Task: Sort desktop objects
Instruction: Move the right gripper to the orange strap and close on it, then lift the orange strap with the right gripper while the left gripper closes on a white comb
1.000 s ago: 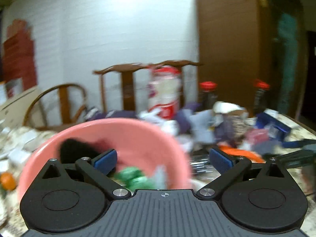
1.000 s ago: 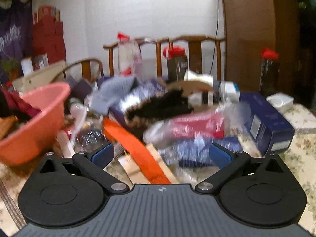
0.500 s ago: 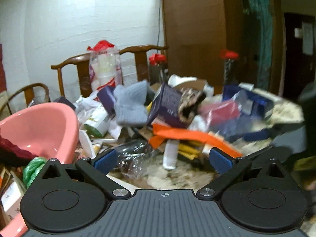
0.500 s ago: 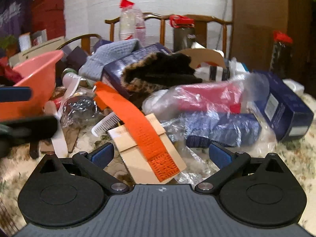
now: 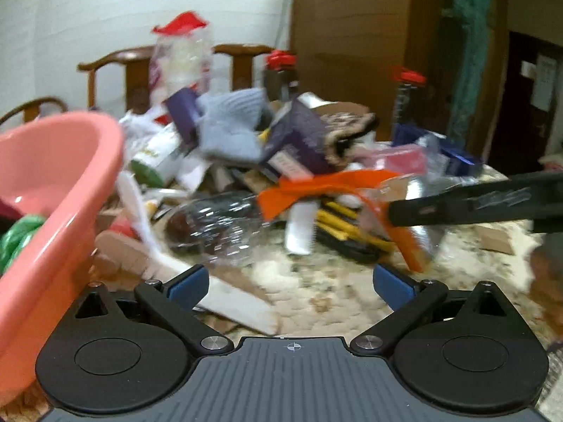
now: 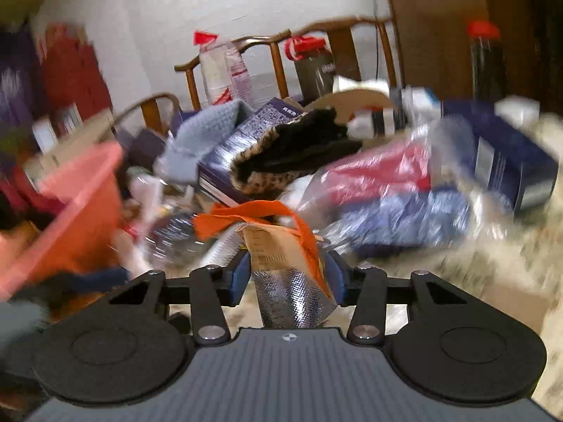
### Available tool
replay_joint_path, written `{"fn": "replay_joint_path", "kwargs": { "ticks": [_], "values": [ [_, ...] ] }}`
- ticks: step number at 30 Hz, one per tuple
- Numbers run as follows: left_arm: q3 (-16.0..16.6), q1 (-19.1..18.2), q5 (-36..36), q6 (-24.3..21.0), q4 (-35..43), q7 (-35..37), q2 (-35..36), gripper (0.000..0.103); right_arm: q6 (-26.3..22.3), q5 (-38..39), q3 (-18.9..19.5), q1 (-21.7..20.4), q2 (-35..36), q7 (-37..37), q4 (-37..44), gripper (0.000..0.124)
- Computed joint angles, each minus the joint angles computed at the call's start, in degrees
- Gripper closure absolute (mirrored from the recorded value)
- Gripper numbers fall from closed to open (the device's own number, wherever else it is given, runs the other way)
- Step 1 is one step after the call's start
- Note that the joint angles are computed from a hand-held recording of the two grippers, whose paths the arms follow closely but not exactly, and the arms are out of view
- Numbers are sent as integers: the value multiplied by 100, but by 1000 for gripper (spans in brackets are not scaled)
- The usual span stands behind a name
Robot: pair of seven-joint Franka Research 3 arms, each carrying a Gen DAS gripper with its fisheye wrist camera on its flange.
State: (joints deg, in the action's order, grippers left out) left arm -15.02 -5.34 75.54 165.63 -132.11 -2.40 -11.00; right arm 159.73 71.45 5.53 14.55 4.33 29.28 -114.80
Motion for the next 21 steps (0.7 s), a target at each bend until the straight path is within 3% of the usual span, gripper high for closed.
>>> {"fn": "replay_joint_path", "kwargs": {
  "ticks": [1, 2, 3, 6, 9, 12, 15, 18, 21],
  "values": [
    [18, -2, -121, -65, -7, 51, 21, 0, -490, -20, -69, -94, -27, 205, 50, 84],
    [41, -4, -268, -124, -14, 111, 49, 0, -813, -235, -123, -143, -10, 489, 111, 112],
    [56, -4, -380, -162, -22, 151, 62, 0, -999, -548, -157, -164, 32, 808, 177, 113],
    [32, 21, -428, -370, -37, 101, 47, 0, -434, -1391, -116, -40, 102, 1392, 123, 111],
    [31, 36, -405, -437, -56, -25, 26, 0, -477, -1019, -15, -112, 108, 882, 102, 105],
    [-14, 15, -336, -608, -30, -1, 47, 0, -106, -1317, 26, 3, 97, 946, -9, 102],
    [7, -19, -286, -627, -46, -57, 15, 0, -7, -1989, 1, 86, 134, 1707, -34, 112],
    [29, 130, 425, -114, -124, -1056, -159, 0, -195, -1122, 61, -47, -32, 1245, -61, 119],
    [24, 152, 904, -34, -121, -1614, -260, 0, -584, 12, -36, -145, -209, 659, -45, 119]
  ]
}}
